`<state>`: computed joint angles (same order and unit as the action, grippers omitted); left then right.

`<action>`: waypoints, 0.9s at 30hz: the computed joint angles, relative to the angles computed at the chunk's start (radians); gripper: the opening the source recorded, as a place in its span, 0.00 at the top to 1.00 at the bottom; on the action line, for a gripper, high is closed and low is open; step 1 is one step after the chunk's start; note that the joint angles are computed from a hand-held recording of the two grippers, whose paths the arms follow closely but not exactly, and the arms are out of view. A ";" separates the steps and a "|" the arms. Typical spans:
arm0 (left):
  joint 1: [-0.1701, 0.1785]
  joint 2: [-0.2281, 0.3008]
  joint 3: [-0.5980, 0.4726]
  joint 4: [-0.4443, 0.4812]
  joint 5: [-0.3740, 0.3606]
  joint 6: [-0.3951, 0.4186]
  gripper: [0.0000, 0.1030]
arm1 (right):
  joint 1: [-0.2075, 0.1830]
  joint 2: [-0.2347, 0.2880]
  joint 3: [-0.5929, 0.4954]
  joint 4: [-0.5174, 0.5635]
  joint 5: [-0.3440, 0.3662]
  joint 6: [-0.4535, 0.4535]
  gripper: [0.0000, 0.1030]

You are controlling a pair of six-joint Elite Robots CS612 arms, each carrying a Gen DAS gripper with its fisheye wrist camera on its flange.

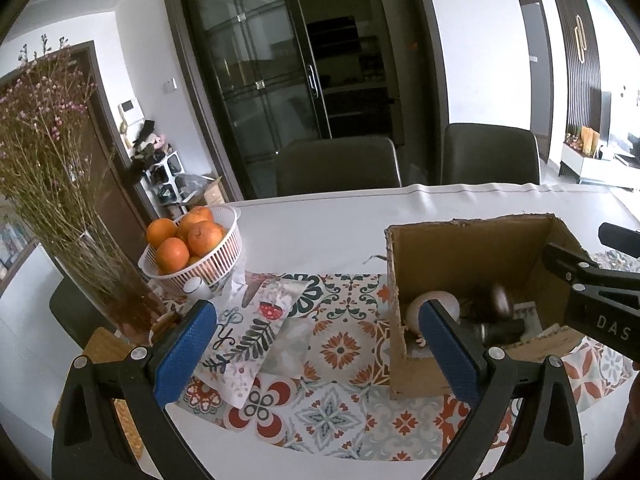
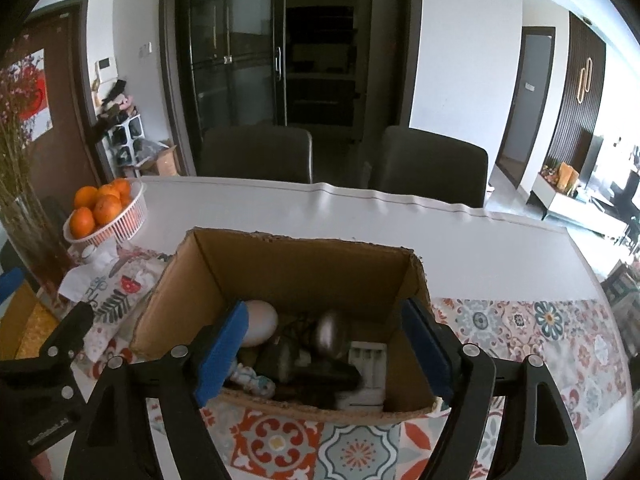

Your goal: Organize rigid objects

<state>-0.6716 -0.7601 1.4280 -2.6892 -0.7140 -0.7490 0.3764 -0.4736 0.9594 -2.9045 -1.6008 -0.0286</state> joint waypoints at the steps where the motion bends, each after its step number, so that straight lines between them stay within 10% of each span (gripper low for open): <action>1: -0.001 0.001 0.000 0.000 0.001 0.002 0.00 | 0.001 0.000 0.000 0.001 -0.006 0.002 0.23; 27: -0.094 -0.085 0.147 -0.223 0.049 0.096 0.00 | 0.004 -0.196 0.374 -0.316 -0.142 0.092 0.22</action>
